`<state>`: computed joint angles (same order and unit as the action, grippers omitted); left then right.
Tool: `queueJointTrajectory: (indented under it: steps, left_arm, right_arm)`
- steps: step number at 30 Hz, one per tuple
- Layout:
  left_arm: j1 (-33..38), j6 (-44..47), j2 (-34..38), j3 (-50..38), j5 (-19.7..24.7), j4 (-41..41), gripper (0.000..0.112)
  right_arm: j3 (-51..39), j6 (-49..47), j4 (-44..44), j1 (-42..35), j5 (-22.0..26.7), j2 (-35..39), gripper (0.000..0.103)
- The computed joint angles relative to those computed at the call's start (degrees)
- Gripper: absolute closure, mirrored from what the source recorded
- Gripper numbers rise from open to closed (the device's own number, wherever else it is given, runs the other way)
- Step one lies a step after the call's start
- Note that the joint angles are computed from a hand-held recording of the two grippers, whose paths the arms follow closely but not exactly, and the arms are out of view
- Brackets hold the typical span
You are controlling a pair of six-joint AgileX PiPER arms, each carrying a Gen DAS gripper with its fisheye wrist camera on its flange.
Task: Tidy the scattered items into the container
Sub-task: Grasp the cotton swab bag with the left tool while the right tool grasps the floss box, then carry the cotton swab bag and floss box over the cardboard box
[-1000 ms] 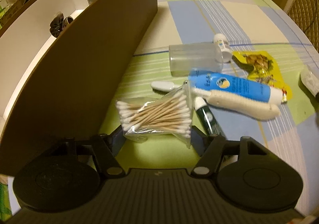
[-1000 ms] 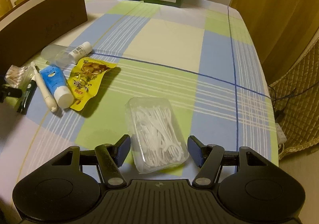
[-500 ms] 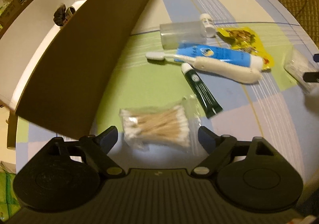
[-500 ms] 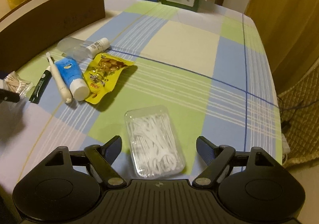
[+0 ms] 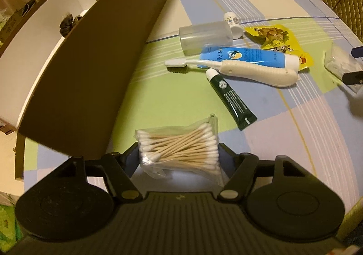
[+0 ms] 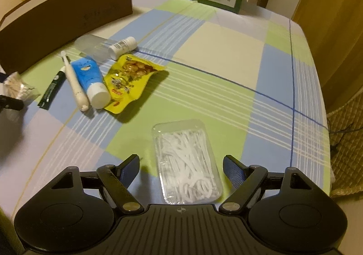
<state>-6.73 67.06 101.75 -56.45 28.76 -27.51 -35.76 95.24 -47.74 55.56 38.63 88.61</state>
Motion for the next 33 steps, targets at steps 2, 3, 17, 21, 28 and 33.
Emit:
queueJointTrajectory:
  steps: [2, 3, 17, 21, 28, 33]
  left_arm:
    - [0.4, -0.2, -0.6, 0.7, -0.2, 0.0, 0.044]
    - [0.7, -0.1, -0.9, 1.1, -0.2, 0.0, 0.044]
    - [5.0, 5.2, -6.8, 6.5, 0.8, -4.9, 0.044]
    - [6.5, 7.1, -8.5, 7.5, 2.2, -6.4, 0.044]
    - [9.8, 8.6, -12.2, 7.4, 7.3, -8.4, 0.044]
    - [13.1, 10.0, -15.2, 5.3, 13.5, -11.1, 0.044]
  right_arm:
    - [0.7, -0.4, 0.6, -1.3, -1.7, 0.0, 0.045]
    - [0.9, -0.4, 1.0, -1.7, -2.2, -0.1, 0.048]
    - [-4.4, -1.7, 6.7, 5.6, 4.4, 0.0, 0.048]
    - [-6.6, -2.4, 7.3, 7.4, 5.5, -1.2, 0.048]
    - [-13.6, -6.7, 7.9, 9.0, 4.9, -1.3, 0.048]
    - [-20.9, -12.0, 7.7, 8.6, 3.5, 1.4, 0.048]
